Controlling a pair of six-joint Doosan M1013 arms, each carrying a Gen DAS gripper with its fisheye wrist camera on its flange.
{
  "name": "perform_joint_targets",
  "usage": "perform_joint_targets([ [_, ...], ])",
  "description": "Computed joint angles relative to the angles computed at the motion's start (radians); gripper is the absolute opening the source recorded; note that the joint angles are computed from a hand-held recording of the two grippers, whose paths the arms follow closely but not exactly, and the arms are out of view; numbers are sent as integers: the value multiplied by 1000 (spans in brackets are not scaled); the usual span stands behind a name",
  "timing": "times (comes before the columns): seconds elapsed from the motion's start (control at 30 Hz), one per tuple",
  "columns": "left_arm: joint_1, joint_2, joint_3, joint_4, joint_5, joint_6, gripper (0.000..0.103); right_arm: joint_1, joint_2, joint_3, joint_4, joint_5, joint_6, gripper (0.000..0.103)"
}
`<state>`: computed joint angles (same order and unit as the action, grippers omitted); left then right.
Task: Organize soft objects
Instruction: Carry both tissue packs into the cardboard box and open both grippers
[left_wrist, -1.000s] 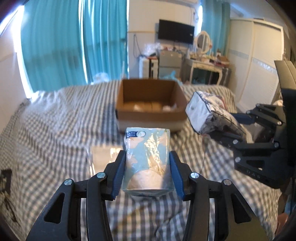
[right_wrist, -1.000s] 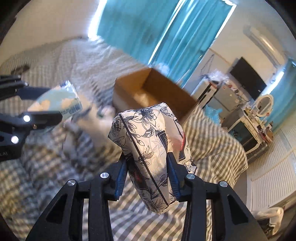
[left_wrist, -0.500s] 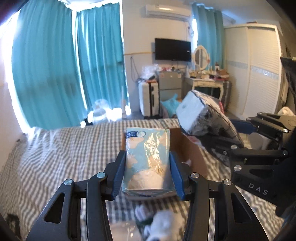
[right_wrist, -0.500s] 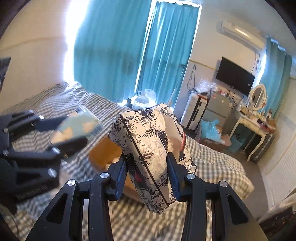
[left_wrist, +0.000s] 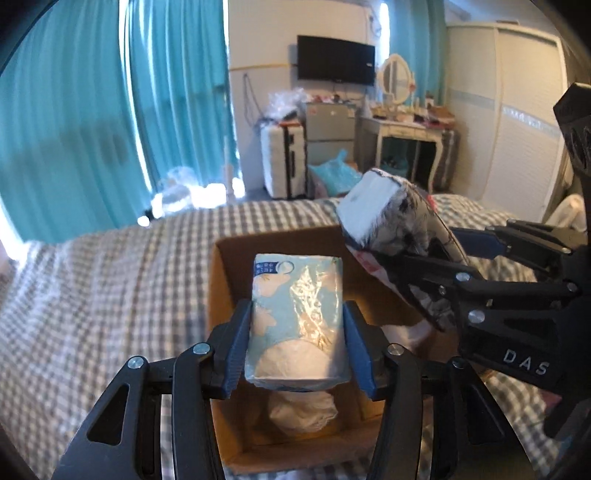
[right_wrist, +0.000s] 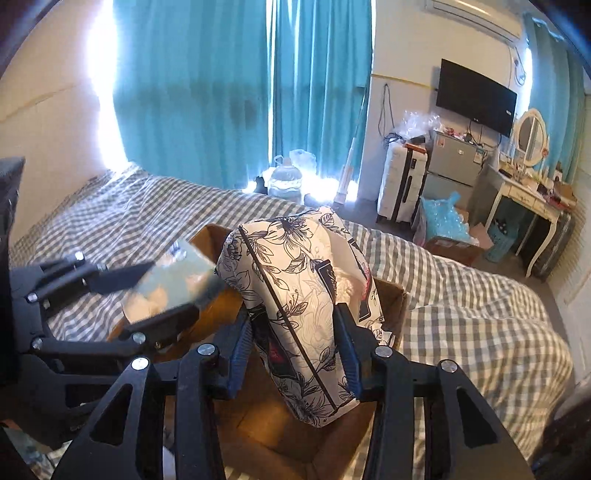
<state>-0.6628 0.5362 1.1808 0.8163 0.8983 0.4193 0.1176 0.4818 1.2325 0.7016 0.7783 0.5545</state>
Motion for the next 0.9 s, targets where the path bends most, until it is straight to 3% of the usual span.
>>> perform_joint_targets([
  [0.03,2,0,2,-12,-11,1,54,-3,1,5,10,-2,4,48],
  [0.1,-6,6,-4,12,12,-18,64,-10,0,13,33,-5,-4,67],
  [0.13,-16,12,-11,44,41,-28,73,-14,-8,24,66,-12,-38,72],
  [0.17,-24,15,-19,69,62,-30,77,-17,-17,38,97,-27,-71,74],
  [0.43,-83,-28,-35,131,169,-8,78,-46,-144,129,192,-72,-183,79],
  [0.53,-118,-74,-21,179,217,-44,78,-70,-198,138,189,-14,-153,79],
  [0.63,-161,-121,-1,256,273,-89,78,-91,-260,157,182,15,-137,88],
  [0.77,-221,-179,26,348,367,-124,93,-123,-331,186,223,86,-158,103],
  [0.9,-259,-227,62,339,390,-135,93,-134,-397,241,241,97,-191,103],
])
